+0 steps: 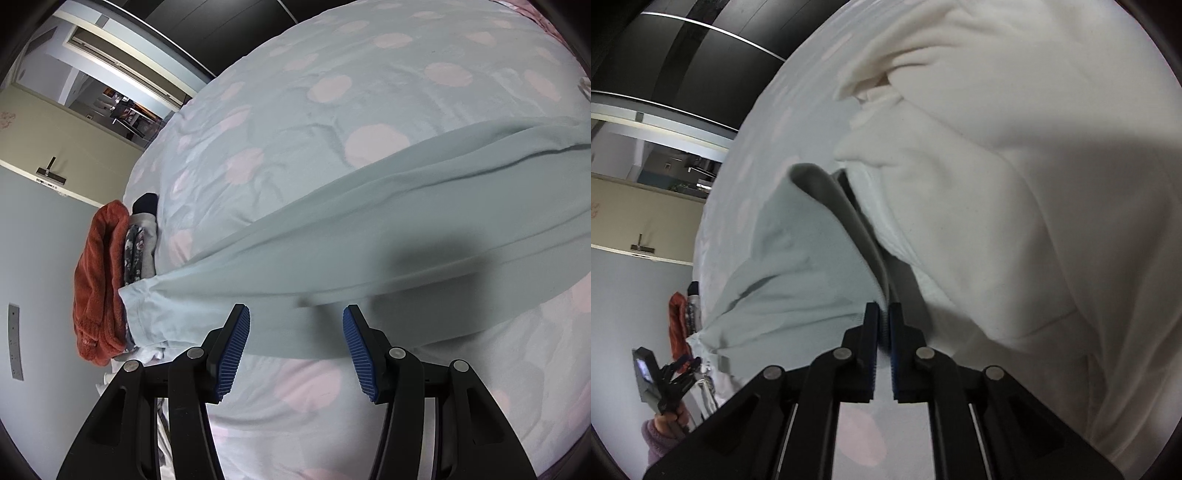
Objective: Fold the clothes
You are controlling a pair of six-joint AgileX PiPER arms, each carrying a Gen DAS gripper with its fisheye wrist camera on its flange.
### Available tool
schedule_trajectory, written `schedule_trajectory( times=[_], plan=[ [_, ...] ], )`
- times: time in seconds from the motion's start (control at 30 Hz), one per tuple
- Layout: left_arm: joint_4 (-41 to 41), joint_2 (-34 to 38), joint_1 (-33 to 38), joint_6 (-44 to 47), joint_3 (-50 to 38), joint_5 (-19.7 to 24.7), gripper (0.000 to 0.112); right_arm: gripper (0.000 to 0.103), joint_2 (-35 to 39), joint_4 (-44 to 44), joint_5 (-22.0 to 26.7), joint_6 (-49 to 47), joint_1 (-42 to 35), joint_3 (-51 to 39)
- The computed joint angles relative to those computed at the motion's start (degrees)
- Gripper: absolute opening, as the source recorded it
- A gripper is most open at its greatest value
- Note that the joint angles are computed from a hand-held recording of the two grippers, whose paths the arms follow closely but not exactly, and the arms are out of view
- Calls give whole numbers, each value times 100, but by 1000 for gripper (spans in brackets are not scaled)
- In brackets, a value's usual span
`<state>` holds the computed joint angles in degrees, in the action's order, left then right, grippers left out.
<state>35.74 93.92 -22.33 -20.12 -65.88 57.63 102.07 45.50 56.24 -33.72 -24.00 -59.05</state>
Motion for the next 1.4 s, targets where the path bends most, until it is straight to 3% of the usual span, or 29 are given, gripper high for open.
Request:
schedule_trajectory(
  times=[0.03, 0.2, 0.3, 0.37, 0.53, 0.6, 0.73, 0.83, 1.03, 1.1, 1.17, 1.27, 1.4],
  plan=[
    [-78, -73, 87, 120, 52, -96, 54, 13, -107, -137, -103, 82, 89, 3],
    [-1062, -382, 625, 1189, 190, -718, 54, 13, -1198, -900, -900, 614, 474, 183],
    [-1569, -254, 692, 1586, 94, -959, 54, 13, -1623, -763, -813, 500, 692, 155],
    [-1872, -13, 647, 1638, -42, -1104, 53, 13, -1662, -796, -916, 748, 1288, 112],
    [-2189, 489, 409, 1781, -345, -1524, 52, 13, -1033, -1626, -1575, 1683, 3329, -366],
    [-2204, 647, 316, 2100, -487, -1631, 53, 21, -553, -1841, -1556, 1810, 3785, -831],
    [-2118, 961, 231, 2759, -709, -1842, 54, 26, 328, -2230, -1313, 1990, 4380, -1903],
    [-2126, 1220, 231, 3245, -868, -1985, 60, 45, 742, -2802, -1156, 2096, 4710, -2533],
    [-2238, 1818, 262, 3790, -1264, -2075, 60, 45, 1496, -3719, -1003, 2175, 5096, -3481],
    [-2525, 1898, 330, 3922, -1297, -2136, 52, 44, 1660, -3787, -1021, 2170, 5118, -3560],
    [-3124, 1907, 437, 4247, -1333, -2078, 35, 22, 1684, -3855, -1162, 2202, 5141, -3432],
    [-3192, 1811, 412, 4149, -1185, -2204, 14, 8, 1530, -3905, -1488, 2224, 5182, -3082],
    [-2999, 1673, 369, 3764, -1088, -2370, 2, 3, 1326, -4113, -1793, 2392, 5280, -2811]
  ],
)
